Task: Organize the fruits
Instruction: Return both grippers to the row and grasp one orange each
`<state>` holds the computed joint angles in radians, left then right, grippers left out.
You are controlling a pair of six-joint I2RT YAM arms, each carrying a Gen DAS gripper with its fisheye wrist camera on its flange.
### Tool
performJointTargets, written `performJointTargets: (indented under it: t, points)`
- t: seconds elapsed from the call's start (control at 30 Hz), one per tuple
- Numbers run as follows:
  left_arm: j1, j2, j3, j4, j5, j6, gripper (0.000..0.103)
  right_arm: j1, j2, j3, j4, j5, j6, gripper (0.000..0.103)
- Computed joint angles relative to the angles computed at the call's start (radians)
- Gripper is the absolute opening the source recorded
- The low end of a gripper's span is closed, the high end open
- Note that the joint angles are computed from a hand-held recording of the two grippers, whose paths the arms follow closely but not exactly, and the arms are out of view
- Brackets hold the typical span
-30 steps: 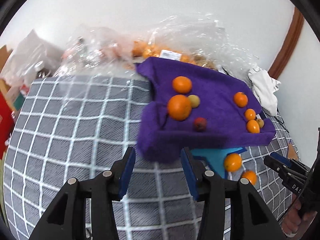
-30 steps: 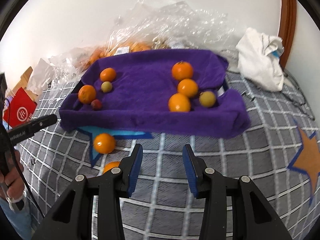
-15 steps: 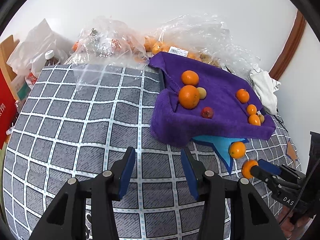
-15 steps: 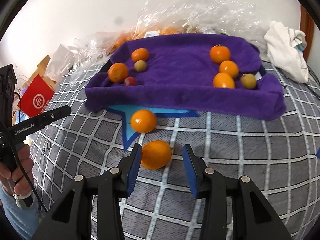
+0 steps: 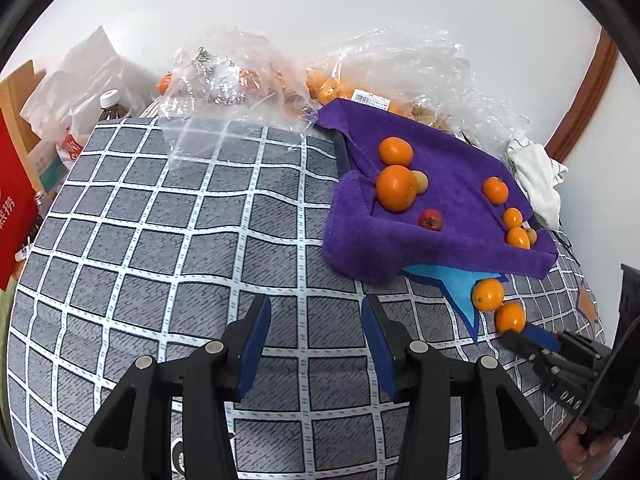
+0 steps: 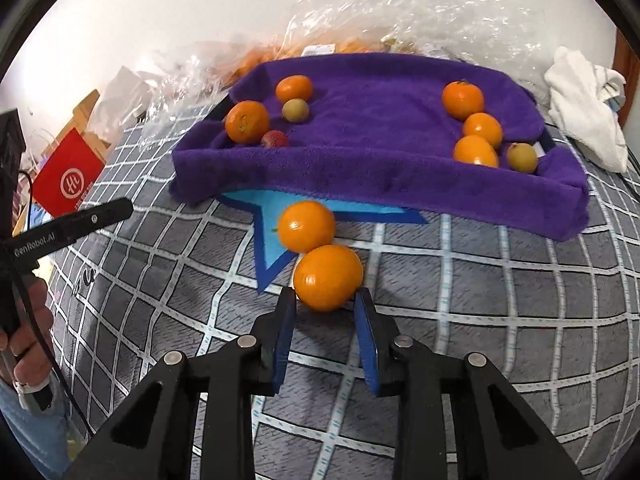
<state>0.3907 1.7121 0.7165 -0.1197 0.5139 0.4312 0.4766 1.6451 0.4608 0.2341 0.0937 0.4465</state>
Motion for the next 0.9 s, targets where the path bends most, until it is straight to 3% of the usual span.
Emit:
performJointTargets:
  t: [0.23, 0.5, 0.7, 0.77, 0.83, 0.9]
  points:
    - [-0.068, -0.008, -0.034, 0.029, -0.015, -0.013, 0.045, -0.11, -0.141, -0.082, -0.012, -0.021, -0.037, 0.023]
    - [-0.104, 0.005, -0.04, 0.043, -0.032, -0.03, 0.045, -0.126, -0.042, -0.083, 0.026, -0.074, -0.05, 0.023]
    - [-0.089, 0.03, -0.015, 0.035, -0.038, -0.033, 0.045, -0.118, -0.069, -0.098, 0.045, -0.071, -0.039, 0.023]
    - [-0.084, 0.036, -0.008, 0.03, -0.037, -0.039, 0.045, -0.122, -0.076, -0.092, 0.053, -0.074, -0.051, 0.027]
    - [-0.082, 0.042, 0.004, 0.019, -0.036, -0.041, 0.045, -0.12, -0.059, -0.071, 0.051, -0.057, -0.065, 0.037]
    - [-0.084, 0.041, 0.005, 0.02, -0.043, -0.042, 0.045, -0.133, -0.018, -0.043, 0.072, -0.076, -0.073, 0.038]
